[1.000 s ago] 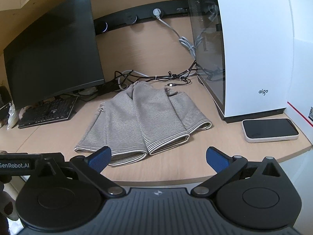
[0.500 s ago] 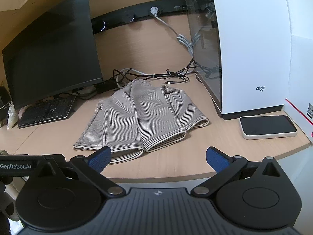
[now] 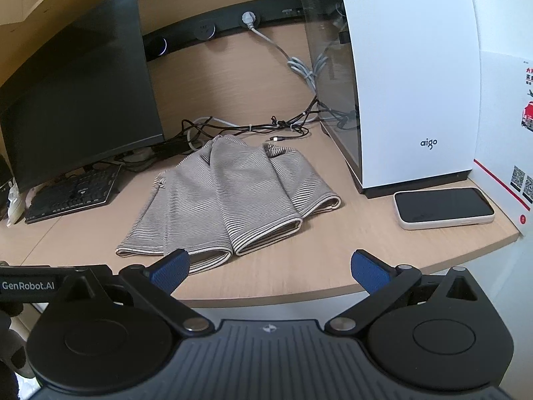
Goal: Fold clothes
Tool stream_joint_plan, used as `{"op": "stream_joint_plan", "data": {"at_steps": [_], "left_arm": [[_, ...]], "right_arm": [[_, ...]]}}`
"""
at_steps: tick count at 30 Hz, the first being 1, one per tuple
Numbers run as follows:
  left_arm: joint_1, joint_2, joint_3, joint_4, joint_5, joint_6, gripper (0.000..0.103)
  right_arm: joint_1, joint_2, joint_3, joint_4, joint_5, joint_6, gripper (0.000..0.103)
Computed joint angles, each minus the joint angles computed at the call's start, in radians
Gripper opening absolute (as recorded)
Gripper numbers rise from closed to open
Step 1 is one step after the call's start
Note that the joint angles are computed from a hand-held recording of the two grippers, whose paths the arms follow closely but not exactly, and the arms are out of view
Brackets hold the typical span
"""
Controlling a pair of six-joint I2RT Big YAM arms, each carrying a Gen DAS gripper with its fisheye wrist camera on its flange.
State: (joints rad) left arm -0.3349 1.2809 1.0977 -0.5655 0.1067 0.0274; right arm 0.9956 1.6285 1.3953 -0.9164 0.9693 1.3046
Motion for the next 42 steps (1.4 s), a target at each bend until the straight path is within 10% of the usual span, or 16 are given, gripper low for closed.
{"op": "stream_joint_plan", "data": {"at_steps": [42], "left_arm": [[0.024,-0.044,-0.038,0.023,0.003,-0.010,0.103]], "right_arm": [[0.025,0.012,0.023,-0.019,0.030,-0.008,0.103]]}}
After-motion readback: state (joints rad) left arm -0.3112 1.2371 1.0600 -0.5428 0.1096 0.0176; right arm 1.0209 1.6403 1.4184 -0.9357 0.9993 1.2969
